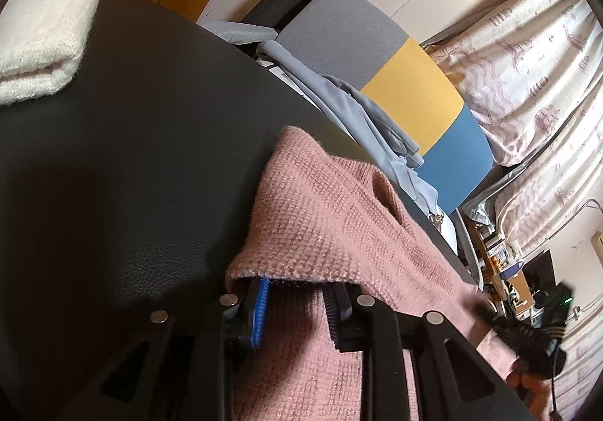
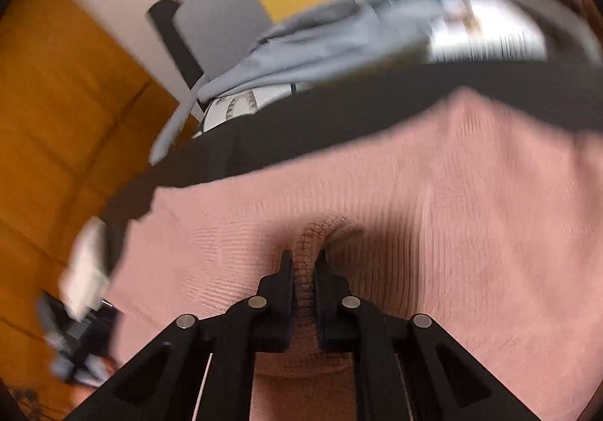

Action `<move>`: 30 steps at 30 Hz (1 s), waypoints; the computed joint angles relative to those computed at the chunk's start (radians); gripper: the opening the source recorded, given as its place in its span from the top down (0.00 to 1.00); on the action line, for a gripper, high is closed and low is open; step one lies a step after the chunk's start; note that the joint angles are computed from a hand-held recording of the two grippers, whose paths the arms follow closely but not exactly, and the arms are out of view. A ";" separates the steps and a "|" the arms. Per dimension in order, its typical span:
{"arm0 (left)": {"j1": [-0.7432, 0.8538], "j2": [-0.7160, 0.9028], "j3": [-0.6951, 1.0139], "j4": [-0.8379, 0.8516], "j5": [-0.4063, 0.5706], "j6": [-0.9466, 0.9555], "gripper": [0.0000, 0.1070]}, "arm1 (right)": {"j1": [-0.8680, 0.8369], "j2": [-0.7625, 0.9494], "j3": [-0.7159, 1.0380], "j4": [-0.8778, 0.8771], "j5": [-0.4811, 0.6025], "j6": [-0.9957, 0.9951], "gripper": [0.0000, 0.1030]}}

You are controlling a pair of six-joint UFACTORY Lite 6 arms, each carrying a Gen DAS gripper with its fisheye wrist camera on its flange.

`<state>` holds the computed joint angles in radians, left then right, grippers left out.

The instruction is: Fold clothes

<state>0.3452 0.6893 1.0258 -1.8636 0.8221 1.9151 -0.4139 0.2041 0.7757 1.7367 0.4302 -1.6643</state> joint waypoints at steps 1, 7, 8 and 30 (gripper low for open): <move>-0.004 -0.003 -0.003 -0.006 -0.005 0.007 0.77 | 0.046 -0.059 -0.019 0.083 -0.091 -0.105 0.91; -0.011 -0.003 0.004 0.001 -0.012 0.009 0.76 | 0.122 0.060 0.095 0.311 -0.280 -0.370 0.90; -0.009 -0.001 0.008 0.006 -0.009 0.003 0.76 | 0.105 0.084 0.094 0.304 -0.253 -0.363 0.88; -0.270 -0.219 -0.152 -0.420 -0.351 0.403 0.76 | 0.066 -0.202 -0.266 0.522 -0.069 -0.650 0.75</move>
<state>0.0749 0.4708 0.8742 -2.2833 0.4706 2.3179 -0.3480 0.0021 0.5093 2.2591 0.3608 -2.3146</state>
